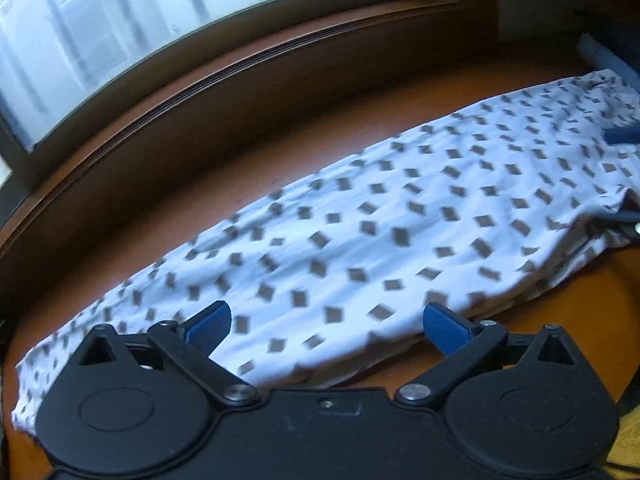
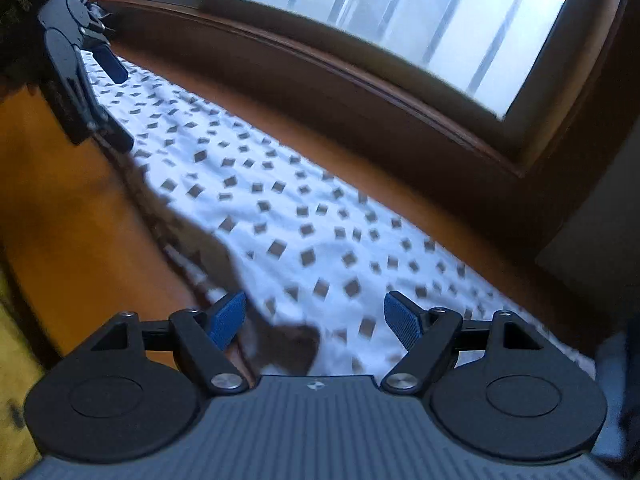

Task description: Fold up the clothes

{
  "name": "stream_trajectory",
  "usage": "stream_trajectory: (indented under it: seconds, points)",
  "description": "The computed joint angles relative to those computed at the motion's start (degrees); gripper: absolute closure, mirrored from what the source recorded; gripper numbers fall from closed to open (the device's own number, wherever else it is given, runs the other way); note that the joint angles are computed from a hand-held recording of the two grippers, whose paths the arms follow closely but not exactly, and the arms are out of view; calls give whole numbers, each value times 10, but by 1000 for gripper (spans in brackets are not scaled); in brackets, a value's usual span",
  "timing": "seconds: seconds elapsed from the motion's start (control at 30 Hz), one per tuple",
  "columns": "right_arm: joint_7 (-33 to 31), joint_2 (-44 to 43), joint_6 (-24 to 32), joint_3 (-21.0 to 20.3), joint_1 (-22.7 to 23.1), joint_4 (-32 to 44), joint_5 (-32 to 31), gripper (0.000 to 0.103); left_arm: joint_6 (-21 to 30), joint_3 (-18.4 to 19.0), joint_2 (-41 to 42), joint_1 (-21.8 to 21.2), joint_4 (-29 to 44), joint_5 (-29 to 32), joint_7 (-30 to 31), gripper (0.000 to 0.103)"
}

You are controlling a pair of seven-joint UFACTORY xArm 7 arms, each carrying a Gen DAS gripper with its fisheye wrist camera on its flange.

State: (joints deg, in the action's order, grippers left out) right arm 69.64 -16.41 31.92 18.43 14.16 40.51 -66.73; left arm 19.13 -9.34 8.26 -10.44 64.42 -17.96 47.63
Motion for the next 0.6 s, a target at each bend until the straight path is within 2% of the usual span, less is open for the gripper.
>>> stream_trajectory:
  seconds: [0.1, 0.23, 0.37, 0.47, 0.53, 0.6]
  points:
    - [65, 11, 12, -7, -17, 8, -18, 24, 11, -5, 8, 3, 11, -11, 13, 0]
    - [119, 14, -25, -32, -30, 1, 0, 25, 24, -10, 7, 14, 10, -41, 59, 0]
    - [145, 31, -10, -25, -29, 15, -1, 25, 24, -12, 6, 13, 3, -59, 88, 0]
    - [186, 19, -3, -17, -24, 15, -24, 24, 11, -12, 4, 6, -8, -59, 85, 0]
    - [180, 8, 9, -13, -17, 14, -27, 24, -5, -10, 5, -1, -10, -54, 69, 0]
    - [148, -2, 24, -9, -7, 8, -11, 23, -28, -11, 10, -5, -10, -53, 53, 0]
